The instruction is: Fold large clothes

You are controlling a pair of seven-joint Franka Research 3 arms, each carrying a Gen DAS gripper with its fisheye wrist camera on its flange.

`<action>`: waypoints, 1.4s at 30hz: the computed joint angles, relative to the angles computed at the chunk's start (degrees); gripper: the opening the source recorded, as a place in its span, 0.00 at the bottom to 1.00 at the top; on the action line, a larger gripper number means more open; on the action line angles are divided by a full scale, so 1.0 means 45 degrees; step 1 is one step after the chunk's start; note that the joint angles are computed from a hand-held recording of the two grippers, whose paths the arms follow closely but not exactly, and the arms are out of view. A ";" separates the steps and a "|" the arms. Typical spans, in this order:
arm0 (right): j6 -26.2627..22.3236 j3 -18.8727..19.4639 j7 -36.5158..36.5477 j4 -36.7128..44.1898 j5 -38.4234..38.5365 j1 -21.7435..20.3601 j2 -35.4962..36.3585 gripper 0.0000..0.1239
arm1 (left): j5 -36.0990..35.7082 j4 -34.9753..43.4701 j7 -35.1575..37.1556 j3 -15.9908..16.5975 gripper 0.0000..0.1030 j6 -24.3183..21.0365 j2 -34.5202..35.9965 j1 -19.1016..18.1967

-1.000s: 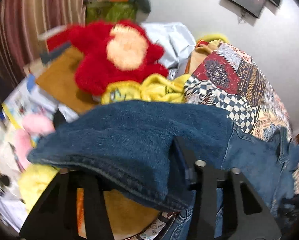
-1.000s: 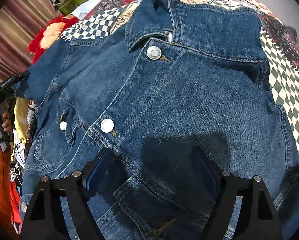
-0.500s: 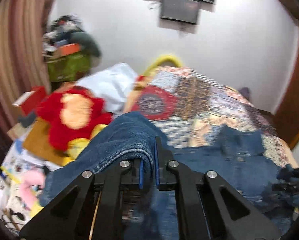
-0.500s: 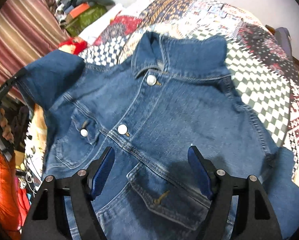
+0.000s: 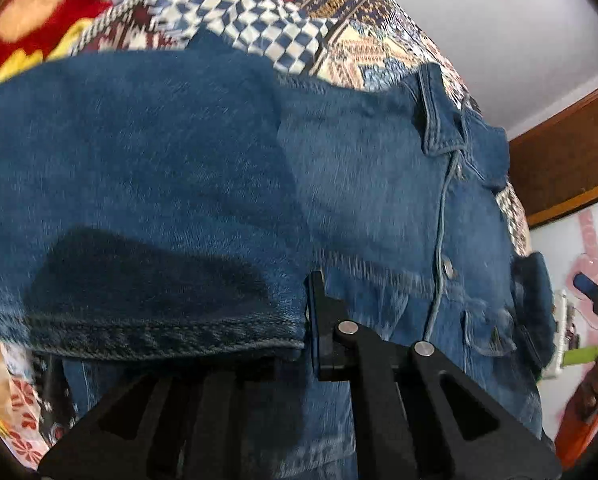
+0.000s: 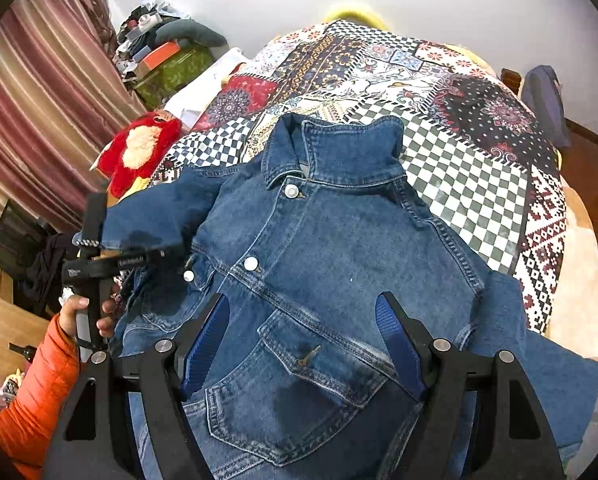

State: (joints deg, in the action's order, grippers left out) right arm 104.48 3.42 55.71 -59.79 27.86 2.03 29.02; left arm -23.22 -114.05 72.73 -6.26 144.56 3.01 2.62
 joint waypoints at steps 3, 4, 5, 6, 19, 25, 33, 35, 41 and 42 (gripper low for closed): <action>-0.0194 0.0043 0.0100 0.0132 0.0000 0.0045 0.0085 0.60 | -0.0948 -0.0893 0.0958 0.0081 0.21 0.0239 -0.1004 0.0046; -0.0198 0.0059 0.0096 0.0086 -0.0011 0.0082 0.0069 0.60 | -0.0842 -0.1209 0.0842 0.0155 0.35 0.0433 -0.1364 -0.0003; -0.0182 0.0067 0.0089 0.0007 -0.0035 0.0130 0.0026 0.60 | -0.0649 -0.1688 0.0597 0.0216 0.50 0.0794 -0.1813 -0.0063; -0.0208 0.0081 0.0087 -0.0027 -0.0070 0.0193 0.0011 0.60 | -0.0471 -0.2104 0.0340 0.0331 0.54 0.1167 -0.2239 -0.0091; -0.0331 0.0286 0.0099 -0.0283 -0.0088 0.0891 -0.0096 0.60 | 0.1772 -0.5517 -0.3515 0.1876 0.57 0.2560 -0.5250 0.0956; -0.0100 0.0109 0.0265 -0.0368 -0.0389 0.1004 -0.0053 0.60 | 0.3937 -0.5164 -0.4739 0.1422 0.20 0.3296 -0.4927 0.1483; -0.0327 0.0115 0.0747 0.0274 -0.0218 0.0613 0.0418 0.60 | 0.6716 -0.3368 -0.5614 0.0841 0.10 0.3514 -0.4603 0.1363; -0.0453 0.0158 0.0810 0.0501 -0.0056 0.0457 0.0535 0.60 | 0.7332 -0.2544 -0.5638 0.0616 0.10 0.3597 -0.4223 0.1267; -0.0128 0.0131 0.0676 0.0554 0.0055 0.0194 0.0499 0.60 | 0.7268 0.0698 -0.3809 0.0368 0.10 0.3637 -0.2315 -0.0127; -0.0092 0.0133 0.0668 0.0601 0.0137 0.0100 0.0523 0.60 | 0.6896 0.1285 -0.3196 0.0333 0.10 0.3549 -0.1881 -0.0407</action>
